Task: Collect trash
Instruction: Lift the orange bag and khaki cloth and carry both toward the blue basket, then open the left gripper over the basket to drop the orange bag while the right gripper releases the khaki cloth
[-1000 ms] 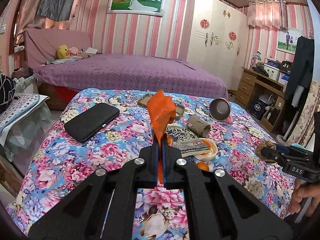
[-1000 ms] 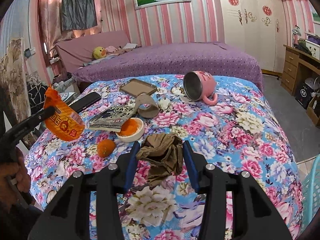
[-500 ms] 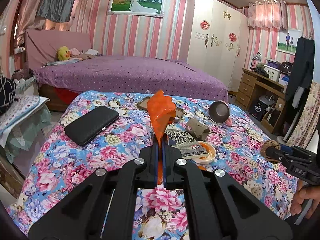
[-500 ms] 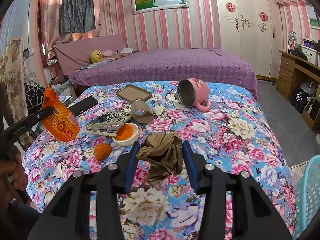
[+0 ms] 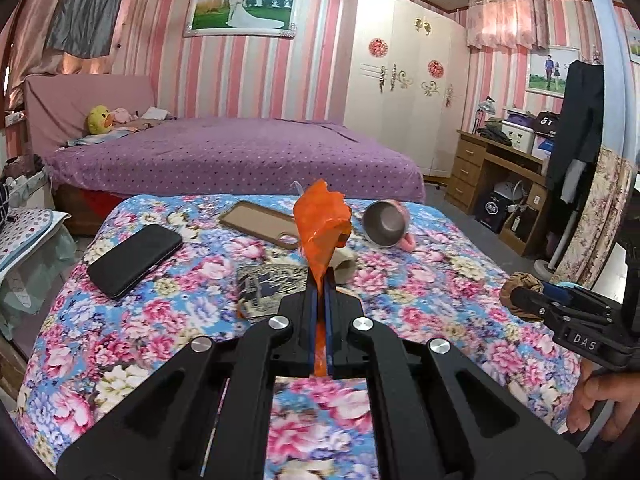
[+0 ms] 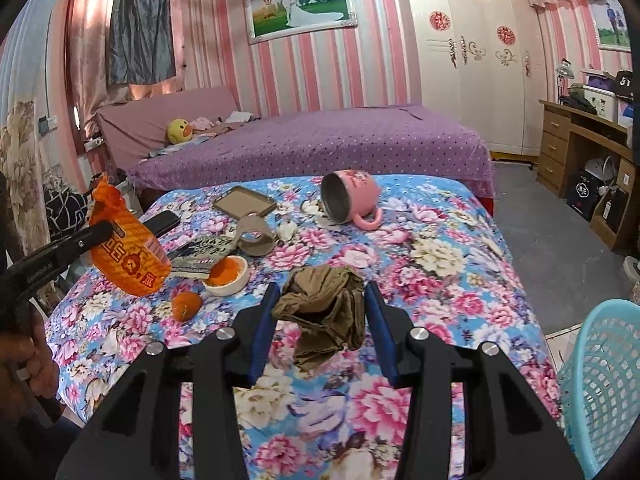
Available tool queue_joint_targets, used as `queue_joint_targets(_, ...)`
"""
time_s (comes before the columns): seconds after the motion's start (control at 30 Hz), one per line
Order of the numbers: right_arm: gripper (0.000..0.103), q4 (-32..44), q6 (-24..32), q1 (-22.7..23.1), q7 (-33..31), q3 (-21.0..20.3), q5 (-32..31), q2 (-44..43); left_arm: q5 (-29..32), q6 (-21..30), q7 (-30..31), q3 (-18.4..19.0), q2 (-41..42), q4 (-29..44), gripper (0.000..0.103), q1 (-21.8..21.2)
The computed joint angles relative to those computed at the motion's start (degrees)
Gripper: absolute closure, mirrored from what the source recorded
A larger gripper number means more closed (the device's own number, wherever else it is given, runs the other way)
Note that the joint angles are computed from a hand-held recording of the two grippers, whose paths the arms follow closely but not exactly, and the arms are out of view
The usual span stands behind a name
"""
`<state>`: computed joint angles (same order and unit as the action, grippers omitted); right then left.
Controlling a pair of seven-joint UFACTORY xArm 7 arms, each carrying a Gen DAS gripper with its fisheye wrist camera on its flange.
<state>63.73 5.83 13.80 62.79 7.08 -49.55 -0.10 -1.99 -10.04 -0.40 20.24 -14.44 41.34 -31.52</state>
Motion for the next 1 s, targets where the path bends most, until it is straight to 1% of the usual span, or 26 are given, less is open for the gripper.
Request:
queue_joint_targets(0.07, 0.059, -0.78, -0.32, -0.4, 0.43, -0.22, -0.21, -0.77, -0.03, 0.13, -0.15, -0.4, -0.15, 0.05, 0.102, -0.63)
queue_joint_targets(0.1, 0.059, -1.35, -0.65, -0.83, 1.0, -0.27, -0.61, -1.38, -0.1, 0.09, -0.31, -2.43, 0.01, 0.07, 0.102, 0.86)
queue_joint_targets(0.2, 0.059, -2.35, -1.17, -2.48, 2.77, 0.36, -2.33, -2.78, 0.06, 0.41, -0.44, -4.63, 0.2, 0.17, 0.102, 1.49)
queue_joint_targets(0.3, 0.059, -3.45, -1.53, -4.52, 4.43, 1.4, -3.57, -4.48, -0.11, 0.99, -0.69, -7.99, 0.43, 0.57, 0.102, 3.27)
queue_joint_targets(0.33, 0.059, -4.07, -1.63, -5.31, 4.7, 1.75, -3.84, -5.31, -0.27, 1.08, -0.71, -8.39, 0.47, 0.72, 0.102, 3.21)
queue_joint_targets(0.37, 0.059, -4.59, -1.59, -6.12, 4.75, 2.22, -4.01, -6.04, -0.41, 1.28, -0.66, -8.52, 0.51, 0.98, 0.102, 2.71)
queue_joint_targets(0.43, 0.059, -6.23, -1.34, -7.86, 4.05, 2.96, -3.98, -8.01, -0.75, 1.44, -0.77, -10.24, 0.66, 1.49, 0.102, 3.2)
queue_joint_targets(0.53, 0.059, -9.32, -1.46, -9.77, 1.03, 3.01, -1.41, -11.07, -1.06, 1.36, -0.83, -12.16, 1.25, 2.8, 0.102, 2.78)
queue_joint_targets(0.6, 0.059, -11.53, -1.34, -10.94, -0.9, 2.91, 0.5, -13.22, -1.3, 1.42, -0.88, -12.07, 1.54, 3.59, 0.102, 1.28)
queue_joint_targets(0.67, 0.059, -14.68, -1.34, -12.26, -2.28, 2.55, 2.52, -16.15, -1.46, 1.3, -1.13, -13.33, 2.04, 4.42, 0.102, 0.98)
queue_joint_targets(0.73, 0.059, -17.28, -1.47, -13.48, -3.92, 2.34, 4.5, -18.39, -1.83, 1.51, -1.25, -12.69, 2.71, 5.45, 0.102, -1.61)
queue_joint_targets(0.77, 0.059, -18.45, -1.44, -14.06, -4.75, 2.24, 5.41, -19.44, -1.98, 1.51, -1.42, -13.38, 3.1, 5.9, 0.102, -1.58)
queue_joint_targets(0.87, 0.059, -22.38, -1.55, -14.58, -8.04, 0.09, 9.09, -23.03, -2.4, 1.64, -1.47, -14.31, 4.34, 7.63, 0.102, -3.45)
queue_joint_targets(0.9, 0.059, -23.06, -1.54, -14.79, -8.89, -0.2, 10.09, -23.79, -2.63, 1.73, -1.23, -13.78, 4.81, 8.38, 0.102, -5.08)
queue_joint_targets(0.93, 0.059, -23.8, -1.42, -15.52, -9.68, -0.5, 10.77, -24.75, -3.09, 1.66, -0.59, -12.07, 5.38, 9.16, 0.102, -8.18)
queue_joint_targets(1.0, 0.059, -24.76, -1.08, -16.65, -11.27, -0.68, 12.1, -26.1, -3.49, 1.39, -0.17, -12.49, 6.54, 10.42, 0.102, -9.89)
